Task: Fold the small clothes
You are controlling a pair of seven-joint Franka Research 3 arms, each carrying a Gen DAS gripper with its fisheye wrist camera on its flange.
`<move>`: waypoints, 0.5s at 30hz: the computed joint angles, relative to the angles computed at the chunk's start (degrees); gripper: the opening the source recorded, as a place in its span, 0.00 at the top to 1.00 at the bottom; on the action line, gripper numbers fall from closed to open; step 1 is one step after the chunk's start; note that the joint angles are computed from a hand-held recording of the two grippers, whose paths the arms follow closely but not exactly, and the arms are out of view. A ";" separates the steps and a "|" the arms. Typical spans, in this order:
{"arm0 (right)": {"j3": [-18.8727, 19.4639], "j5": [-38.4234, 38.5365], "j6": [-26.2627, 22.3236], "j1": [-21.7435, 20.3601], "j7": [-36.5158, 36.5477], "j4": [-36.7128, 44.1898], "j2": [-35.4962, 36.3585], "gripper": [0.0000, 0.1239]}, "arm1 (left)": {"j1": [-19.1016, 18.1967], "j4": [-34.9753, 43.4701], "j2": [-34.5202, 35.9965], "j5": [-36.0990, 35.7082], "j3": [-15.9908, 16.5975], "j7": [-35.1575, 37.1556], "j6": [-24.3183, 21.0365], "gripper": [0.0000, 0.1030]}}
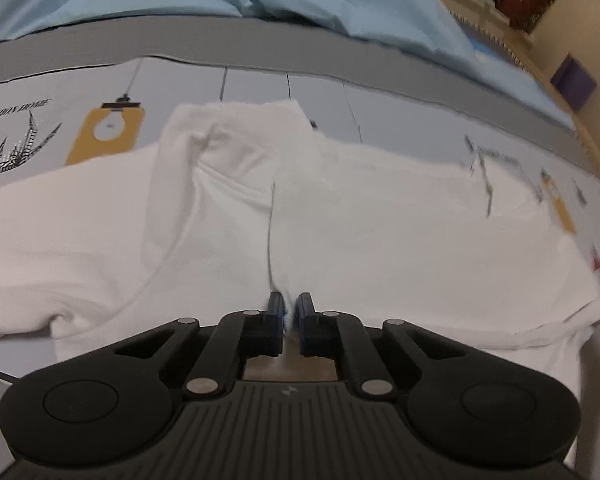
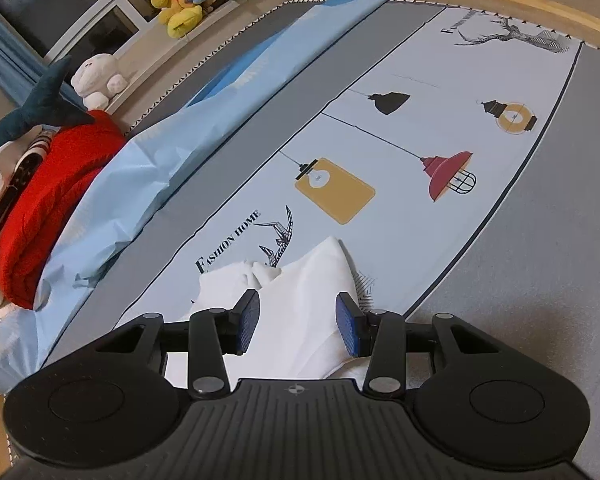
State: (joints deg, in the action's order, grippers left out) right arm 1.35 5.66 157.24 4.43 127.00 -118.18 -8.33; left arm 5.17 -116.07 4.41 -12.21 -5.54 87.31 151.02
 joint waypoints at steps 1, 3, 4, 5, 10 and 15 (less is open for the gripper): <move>0.16 -0.37 -0.12 -0.03 0.35 0.12 0.10 0.64 | 0.47 0.09 -0.58 -2.32 0.01 0.97 0.01 0.94; 0.46 -1.26 -0.24 0.00 0.98 0.42 0.34 0.64 | 0.88 0.40 -2.06 -3.58 0.47 1.59 -0.07 0.95; 0.59 -1.80 -0.18 0.02 1.31 0.52 0.45 0.64 | 0.92 0.41 -3.01 -1.97 0.93 0.18 -0.12 0.95; 0.82 -2.70 -0.20 -0.02 1.91 0.72 0.60 0.64 | 1.07 0.39 -4.00 0.10 1.48 -1.83 -0.33 0.95; 0.75 -3.34 -0.47 0.52 3.55 1.33 1.36 0.64 | 2.77 1.59 -6.47 14.21 3.43 -13.03 -7.45 0.92; 1.16 -7.29 -2.07 0.50 7.27 1.98 2.63 0.64 | 3.64 1.24 -7.53 13.99 4.68 -13.42 -9.43 0.92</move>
